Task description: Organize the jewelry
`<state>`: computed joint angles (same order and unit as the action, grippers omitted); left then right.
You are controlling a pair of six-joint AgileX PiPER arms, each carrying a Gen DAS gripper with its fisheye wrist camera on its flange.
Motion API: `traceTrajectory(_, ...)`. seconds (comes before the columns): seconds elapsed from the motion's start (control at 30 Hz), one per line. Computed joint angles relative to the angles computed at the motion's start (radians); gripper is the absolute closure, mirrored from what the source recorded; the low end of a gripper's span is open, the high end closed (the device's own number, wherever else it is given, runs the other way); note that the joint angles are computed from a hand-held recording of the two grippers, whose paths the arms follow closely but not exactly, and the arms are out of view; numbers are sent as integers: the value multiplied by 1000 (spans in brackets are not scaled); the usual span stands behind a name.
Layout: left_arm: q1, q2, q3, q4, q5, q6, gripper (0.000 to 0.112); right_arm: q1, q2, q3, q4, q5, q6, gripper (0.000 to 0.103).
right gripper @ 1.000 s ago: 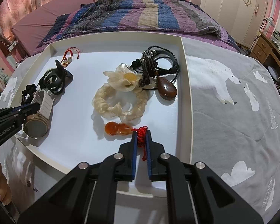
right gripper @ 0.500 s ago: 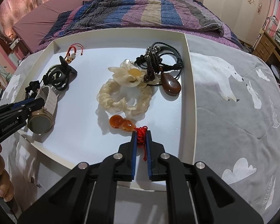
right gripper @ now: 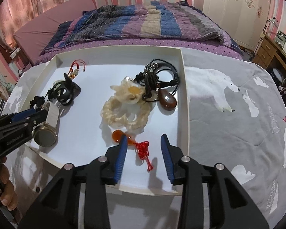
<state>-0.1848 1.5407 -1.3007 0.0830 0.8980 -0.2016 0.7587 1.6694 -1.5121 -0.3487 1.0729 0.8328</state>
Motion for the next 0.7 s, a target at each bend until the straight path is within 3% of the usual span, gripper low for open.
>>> traceTrajectory(0.27, -40, -47, 2, 108, 15, -87, 34, 14, -19, -6, -82, 23, 55, 23)
traceTrajectory(0.43, -45, -147, 21, 125, 55, -108, 13, 22, -78, 11, -107, 52, 94, 13)
traceTrajectory(0.57, -57, -252, 59, 162, 110, -137, 13, 51, -179, 79, -136, 54, 185, 10)
traceTrajectory(0.7, -30, -369, 101, 123, 145, -115, 13, 147, -269, 119, -223, 125, 309, 8)
